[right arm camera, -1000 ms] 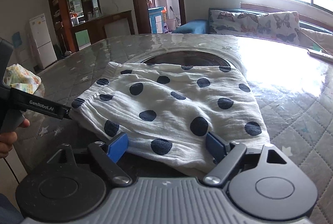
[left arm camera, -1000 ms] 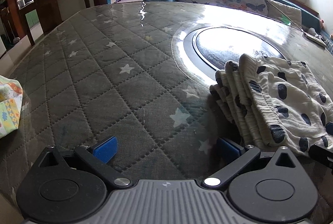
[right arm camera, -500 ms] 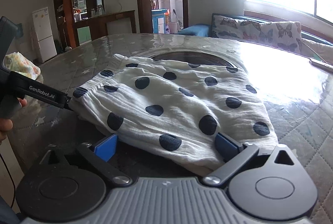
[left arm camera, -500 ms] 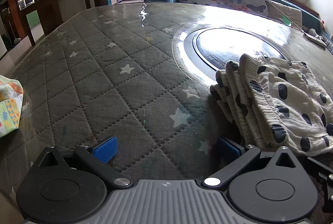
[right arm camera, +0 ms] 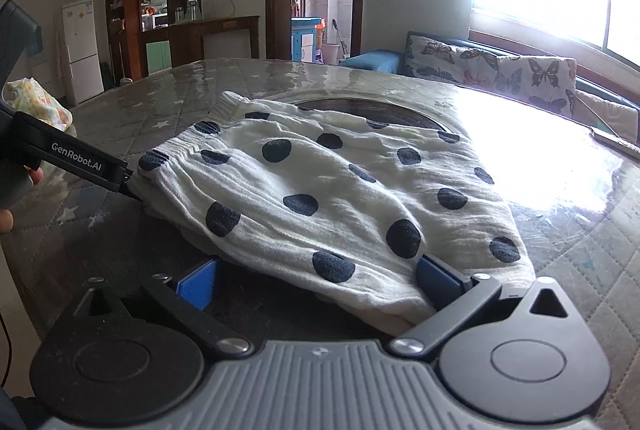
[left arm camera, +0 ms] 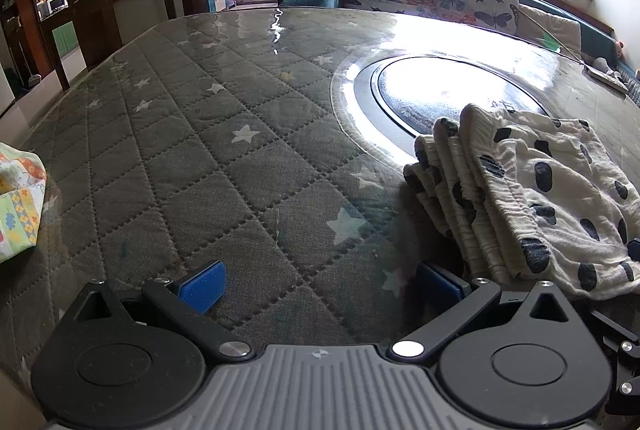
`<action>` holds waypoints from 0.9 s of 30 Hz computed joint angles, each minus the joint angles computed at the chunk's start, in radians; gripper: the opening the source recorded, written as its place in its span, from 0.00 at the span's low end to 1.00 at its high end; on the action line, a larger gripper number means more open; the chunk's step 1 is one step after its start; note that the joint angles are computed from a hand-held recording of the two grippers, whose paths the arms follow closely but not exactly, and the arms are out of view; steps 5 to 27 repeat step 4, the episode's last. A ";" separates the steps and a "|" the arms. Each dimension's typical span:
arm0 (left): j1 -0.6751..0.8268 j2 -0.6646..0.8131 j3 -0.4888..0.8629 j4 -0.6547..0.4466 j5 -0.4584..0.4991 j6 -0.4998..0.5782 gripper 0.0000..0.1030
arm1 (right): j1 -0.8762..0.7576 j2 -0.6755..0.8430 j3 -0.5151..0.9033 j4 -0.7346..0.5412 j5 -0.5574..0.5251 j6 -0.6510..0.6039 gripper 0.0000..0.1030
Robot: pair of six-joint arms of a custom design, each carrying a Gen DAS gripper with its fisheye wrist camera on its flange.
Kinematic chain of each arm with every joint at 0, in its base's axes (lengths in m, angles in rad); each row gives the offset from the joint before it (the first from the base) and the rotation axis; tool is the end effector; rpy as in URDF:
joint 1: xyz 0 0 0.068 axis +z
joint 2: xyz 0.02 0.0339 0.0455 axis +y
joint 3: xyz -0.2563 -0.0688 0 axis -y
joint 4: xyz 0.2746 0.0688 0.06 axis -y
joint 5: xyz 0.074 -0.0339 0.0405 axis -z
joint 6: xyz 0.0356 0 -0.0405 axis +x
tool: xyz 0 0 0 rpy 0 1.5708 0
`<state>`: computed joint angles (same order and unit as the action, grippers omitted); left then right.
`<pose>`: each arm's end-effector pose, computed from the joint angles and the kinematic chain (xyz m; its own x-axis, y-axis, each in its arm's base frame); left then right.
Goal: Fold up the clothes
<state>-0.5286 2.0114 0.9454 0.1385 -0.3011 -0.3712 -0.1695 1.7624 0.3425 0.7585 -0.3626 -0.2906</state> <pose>0.3330 -0.1822 0.0476 -0.7628 0.0444 -0.6451 0.0551 0.9985 0.0036 0.2526 -0.0304 0.0368 -0.5462 -0.1783 -0.8185 -0.2867 0.9579 -0.0174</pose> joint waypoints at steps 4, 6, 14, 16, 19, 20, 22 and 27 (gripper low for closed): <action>-0.002 -0.001 0.002 -0.005 -0.003 -0.004 1.00 | 0.001 -0.001 -0.002 0.002 0.002 -0.002 1.00; -0.002 -0.001 0.002 -0.005 -0.003 -0.004 1.00 | 0.001 -0.001 -0.002 0.002 0.002 -0.002 1.00; -0.002 -0.001 0.002 -0.005 -0.003 -0.004 1.00 | 0.001 -0.001 -0.002 0.002 0.002 -0.002 1.00; -0.002 -0.001 0.002 -0.005 -0.003 -0.004 1.00 | 0.001 -0.001 -0.002 0.002 0.002 -0.002 1.00; -0.002 -0.001 0.002 -0.005 -0.003 -0.004 1.00 | 0.001 -0.001 -0.002 0.002 0.002 -0.002 1.00; -0.002 -0.001 0.002 -0.005 -0.003 -0.004 1.00 | 0.001 -0.001 -0.002 0.002 0.002 -0.002 1.00; -0.002 -0.001 0.002 -0.005 -0.003 -0.004 1.00 | 0.001 -0.001 -0.002 0.002 0.002 -0.002 1.00; -0.002 -0.001 0.002 -0.005 -0.003 -0.004 1.00 | 0.001 -0.001 -0.002 0.002 0.002 -0.002 1.00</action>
